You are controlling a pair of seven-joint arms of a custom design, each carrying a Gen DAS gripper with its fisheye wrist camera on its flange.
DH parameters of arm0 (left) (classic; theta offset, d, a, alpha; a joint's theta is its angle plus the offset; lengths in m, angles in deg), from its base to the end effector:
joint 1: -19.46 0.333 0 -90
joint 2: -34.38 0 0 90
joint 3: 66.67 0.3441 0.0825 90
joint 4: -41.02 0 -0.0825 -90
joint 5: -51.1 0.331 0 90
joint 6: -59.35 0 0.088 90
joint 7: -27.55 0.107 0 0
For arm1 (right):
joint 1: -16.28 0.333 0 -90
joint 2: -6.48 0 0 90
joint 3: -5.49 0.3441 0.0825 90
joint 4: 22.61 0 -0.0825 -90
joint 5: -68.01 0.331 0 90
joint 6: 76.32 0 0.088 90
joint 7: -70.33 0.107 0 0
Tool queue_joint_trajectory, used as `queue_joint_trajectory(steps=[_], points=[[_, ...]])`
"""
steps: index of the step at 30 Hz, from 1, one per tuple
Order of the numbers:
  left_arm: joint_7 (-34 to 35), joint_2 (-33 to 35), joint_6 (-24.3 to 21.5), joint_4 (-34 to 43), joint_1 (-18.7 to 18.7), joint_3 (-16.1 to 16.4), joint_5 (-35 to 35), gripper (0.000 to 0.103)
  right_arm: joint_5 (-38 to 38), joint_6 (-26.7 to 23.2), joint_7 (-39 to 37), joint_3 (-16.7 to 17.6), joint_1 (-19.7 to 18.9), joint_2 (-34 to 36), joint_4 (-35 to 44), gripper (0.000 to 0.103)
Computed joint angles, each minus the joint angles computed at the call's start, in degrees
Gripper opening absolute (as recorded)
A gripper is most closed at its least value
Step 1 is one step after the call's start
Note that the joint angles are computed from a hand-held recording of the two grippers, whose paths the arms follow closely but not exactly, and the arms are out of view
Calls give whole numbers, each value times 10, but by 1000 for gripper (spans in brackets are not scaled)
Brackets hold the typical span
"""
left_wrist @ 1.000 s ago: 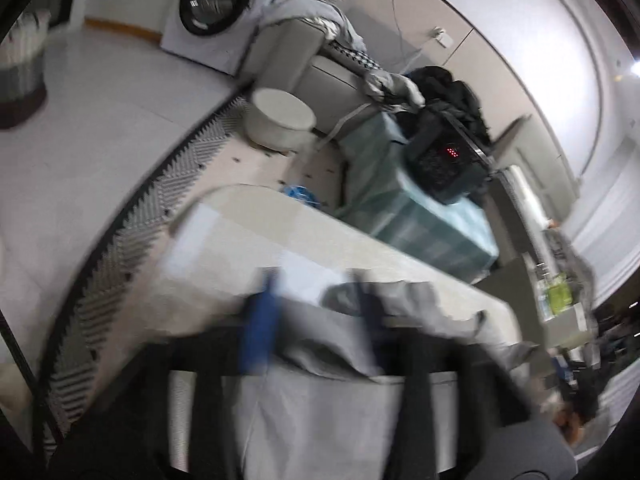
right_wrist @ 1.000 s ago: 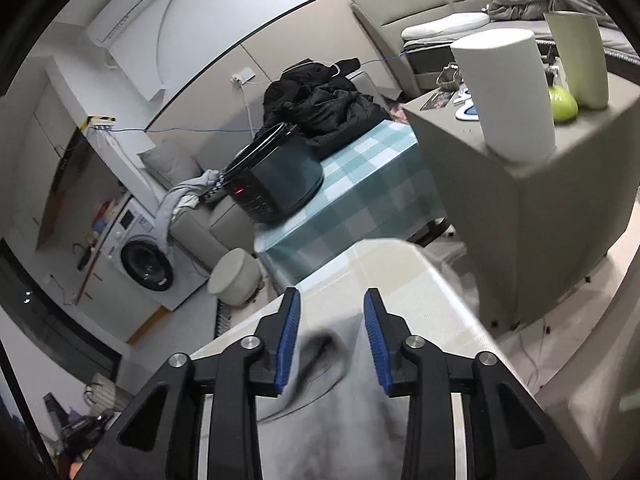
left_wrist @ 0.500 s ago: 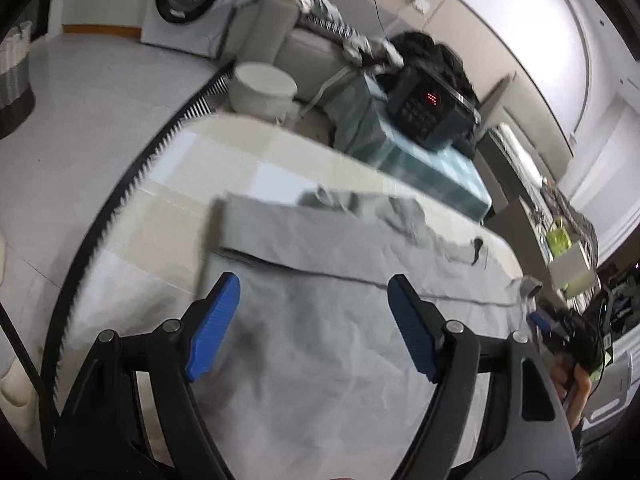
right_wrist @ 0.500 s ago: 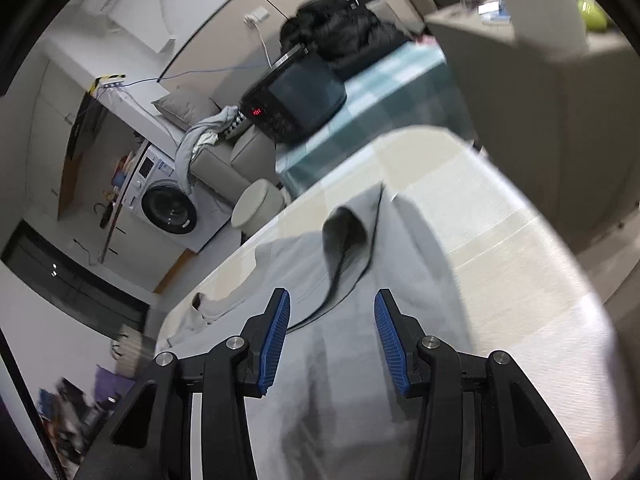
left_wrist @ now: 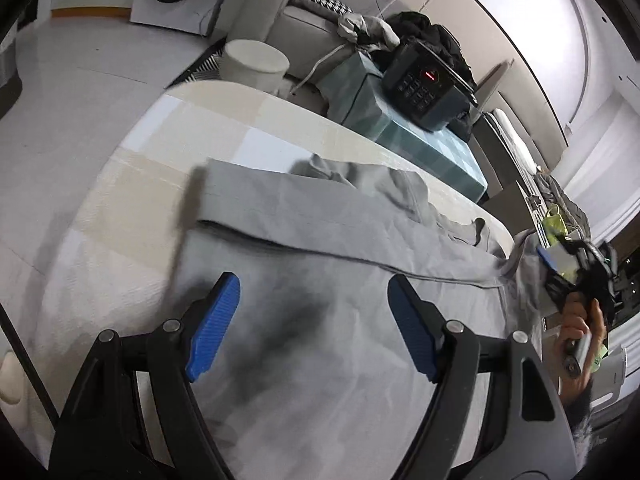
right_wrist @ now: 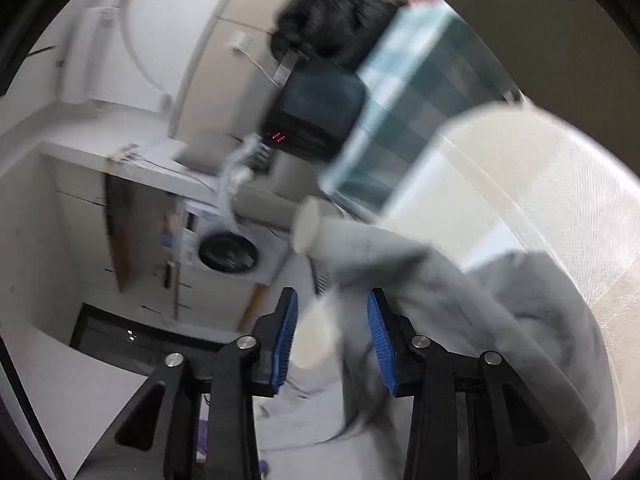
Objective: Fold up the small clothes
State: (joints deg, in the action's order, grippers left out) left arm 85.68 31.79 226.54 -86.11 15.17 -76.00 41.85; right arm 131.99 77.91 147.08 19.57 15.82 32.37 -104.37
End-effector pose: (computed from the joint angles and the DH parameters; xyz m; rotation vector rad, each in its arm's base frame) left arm 0.5105 -0.1149 0.5408 -2.3401 1.4532 -1.0392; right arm 0.6904 0.0947 0.5615 -1.0569 1.6848 0.1936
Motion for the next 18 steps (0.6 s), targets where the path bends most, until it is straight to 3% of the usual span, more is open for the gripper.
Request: queue_joint_trajectory(steps=[3,5,10,14,18], points=[[-22,-46,-5,-41,5,-6,11,74,-139,9,39,-48,39,-88,-94,54],[-25,-84,-15,-71,2,-10,-4,74,-195,-1,43,-61,49,-151,-169,69],[-52,-197,-33,-159,-13,-34,-57,74,-111,-12,-41,-91,65,-312,-373,82],[-94,-283,-46,-226,-44,-56,-108,74,-56,2,-53,-125,91,-407,-507,82],[-125,-326,-41,-273,-84,-65,-151,74,-58,15,-30,-150,110,-458,-586,82]])
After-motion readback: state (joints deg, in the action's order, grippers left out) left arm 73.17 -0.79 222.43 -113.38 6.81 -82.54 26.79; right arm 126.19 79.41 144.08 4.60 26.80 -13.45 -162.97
